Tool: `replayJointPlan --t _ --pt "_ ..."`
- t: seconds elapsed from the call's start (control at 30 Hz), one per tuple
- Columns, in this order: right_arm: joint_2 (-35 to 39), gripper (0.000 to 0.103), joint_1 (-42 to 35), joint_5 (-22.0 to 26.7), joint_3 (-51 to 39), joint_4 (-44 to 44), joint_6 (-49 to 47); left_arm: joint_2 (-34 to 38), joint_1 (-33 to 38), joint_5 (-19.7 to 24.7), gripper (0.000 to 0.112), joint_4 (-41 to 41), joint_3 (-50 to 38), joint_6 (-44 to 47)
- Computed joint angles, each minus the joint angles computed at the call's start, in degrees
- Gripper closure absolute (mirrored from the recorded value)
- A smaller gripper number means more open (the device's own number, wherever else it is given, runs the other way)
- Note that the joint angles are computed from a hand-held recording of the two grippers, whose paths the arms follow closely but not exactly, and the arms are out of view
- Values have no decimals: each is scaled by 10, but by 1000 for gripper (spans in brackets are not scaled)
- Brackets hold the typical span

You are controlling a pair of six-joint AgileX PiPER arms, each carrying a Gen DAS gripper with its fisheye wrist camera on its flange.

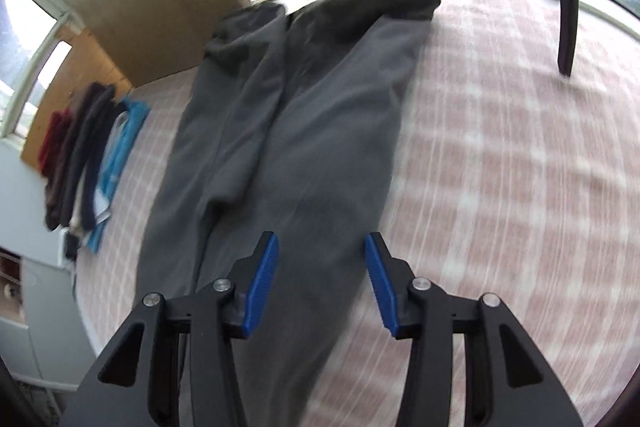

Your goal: Fold clothes

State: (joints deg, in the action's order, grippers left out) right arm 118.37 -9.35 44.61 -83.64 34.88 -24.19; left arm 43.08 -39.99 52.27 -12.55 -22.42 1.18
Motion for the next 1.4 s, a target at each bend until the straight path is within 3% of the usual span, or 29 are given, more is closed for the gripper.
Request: replayJointPlan --t 0.13,0.17,0.2,0.27,0.47,0.5,0.53,0.57,0.67,0.8,0.9,1.07,1.1,1.17,1.2,1.3,1.4 --pt "51 61 7 13 -72 -28 41 7 54 15 107 -40 9 74" --pt "56 67 8 14 -80 -32 43 18 61 9 107 -50 13 90" --pt "55 84 6 16 -80 -29 33 27 65 4 107 -58 16 103" --pt "52 93 -1 19 -78 -15 2 32 61 0 107 -63 23 115" --pt "51 93 -22 2 -53 20 -8 44 122 5 107 -112 32 204" --pt "54 88 -23 11 -58 27 -12 46 127 6 104 -117 32 214" --pt "54 72 -26 10 -60 33 -14 55 126 2 104 -121 31 219" --pt "53 65 -30 5 -62 40 -15 60 127 1 103 -124 29 224" --pt "58 62 -45 0 -79 64 -20 41 150 26 103 -116 15 230" --pt "117 62 -46 37 -188 34 27 33 199 48 102 -113 2 256" --pt "168 62 -23 67 -289 -17 92 73 226 32 102 -105 -3 261" --pt "264 62 -4 151 -474 -109 183 123 311 42 100 -127 -8 334" --pt "262 62 -11 148 -471 -107 177 142 309 27 100 -134 -8 342" --pt "264 91 -23 155 -478 -104 163 155 310 20 100 -141 -9 354" --pt "263 97 -26 149 -479 -103 156 159 317 22 100 -145 -10 364" --pt "243 97 -35 95 -446 -111 154 178 339 21 100 -166 -11 398" --pt "282 95 -37 135 -500 -133 187 194 349 21 100 -179 -15 422"
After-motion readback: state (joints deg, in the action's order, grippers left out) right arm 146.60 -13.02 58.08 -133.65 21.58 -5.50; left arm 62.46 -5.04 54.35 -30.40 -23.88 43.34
